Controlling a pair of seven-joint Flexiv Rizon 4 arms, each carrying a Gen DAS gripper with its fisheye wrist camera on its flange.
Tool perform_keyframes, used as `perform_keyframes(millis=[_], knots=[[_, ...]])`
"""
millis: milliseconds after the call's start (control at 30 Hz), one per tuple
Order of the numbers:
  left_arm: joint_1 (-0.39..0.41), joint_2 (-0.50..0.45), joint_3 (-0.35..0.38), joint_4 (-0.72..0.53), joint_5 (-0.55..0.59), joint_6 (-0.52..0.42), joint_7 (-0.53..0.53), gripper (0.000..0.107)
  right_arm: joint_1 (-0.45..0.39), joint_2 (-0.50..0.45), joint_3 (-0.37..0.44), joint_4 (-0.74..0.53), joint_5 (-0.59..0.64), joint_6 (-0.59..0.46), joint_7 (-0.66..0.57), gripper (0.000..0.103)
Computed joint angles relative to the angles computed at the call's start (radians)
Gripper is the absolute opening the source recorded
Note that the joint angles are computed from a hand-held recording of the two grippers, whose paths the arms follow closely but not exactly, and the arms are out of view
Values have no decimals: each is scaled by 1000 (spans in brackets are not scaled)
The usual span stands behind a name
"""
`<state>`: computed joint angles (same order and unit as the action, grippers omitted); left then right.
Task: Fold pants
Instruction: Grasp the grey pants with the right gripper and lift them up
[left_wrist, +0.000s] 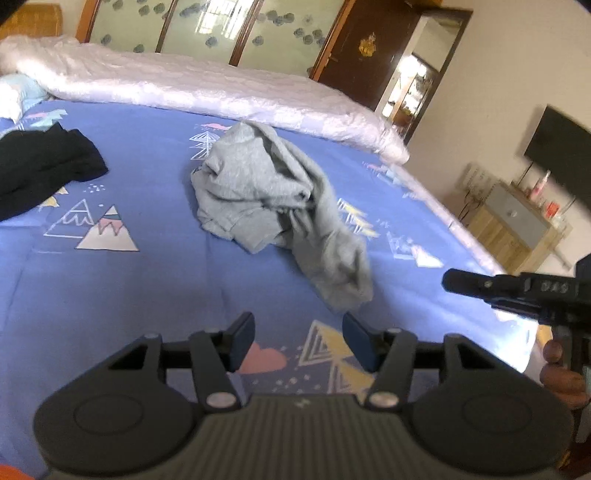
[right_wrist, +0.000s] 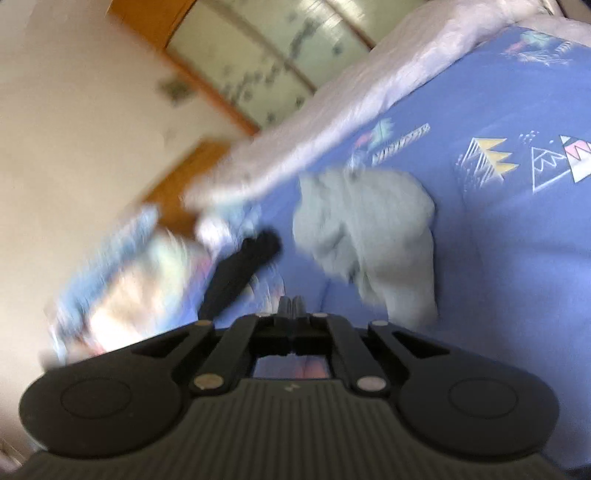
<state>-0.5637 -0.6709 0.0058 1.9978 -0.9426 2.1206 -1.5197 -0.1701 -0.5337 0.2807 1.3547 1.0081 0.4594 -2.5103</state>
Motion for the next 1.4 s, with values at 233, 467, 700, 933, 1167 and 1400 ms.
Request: perform_keyframes(millis=[233, 467, 700, 933, 1167, 1400], knots=[[-50, 9, 3, 19, -101, 19, 60, 54, 162, -59, 6, -78, -102, 305, -80, 40], [-22, 13, -23, 44, -100, 35, 59, 51, 433, -327, -86, -422, -406, 436, 210, 54], [4, 13, -26, 64, -38, 46, 74, 44, 529, -479, -156, -590, -672, 253, 470, 13], [47, 20, -38, 87, 39, 47, -12, 37, 153, -354, 205, -517, -238, 280, 462, 9], [59, -5, -30, 26, 137, -4, -37, 38, -3, -144, 81, -163, -101, 685, 307, 18], [-5, -104, 103, -205, 158, -237, -15, 57, -57, -68, 22, 193, -336, 795, 258, 34]])
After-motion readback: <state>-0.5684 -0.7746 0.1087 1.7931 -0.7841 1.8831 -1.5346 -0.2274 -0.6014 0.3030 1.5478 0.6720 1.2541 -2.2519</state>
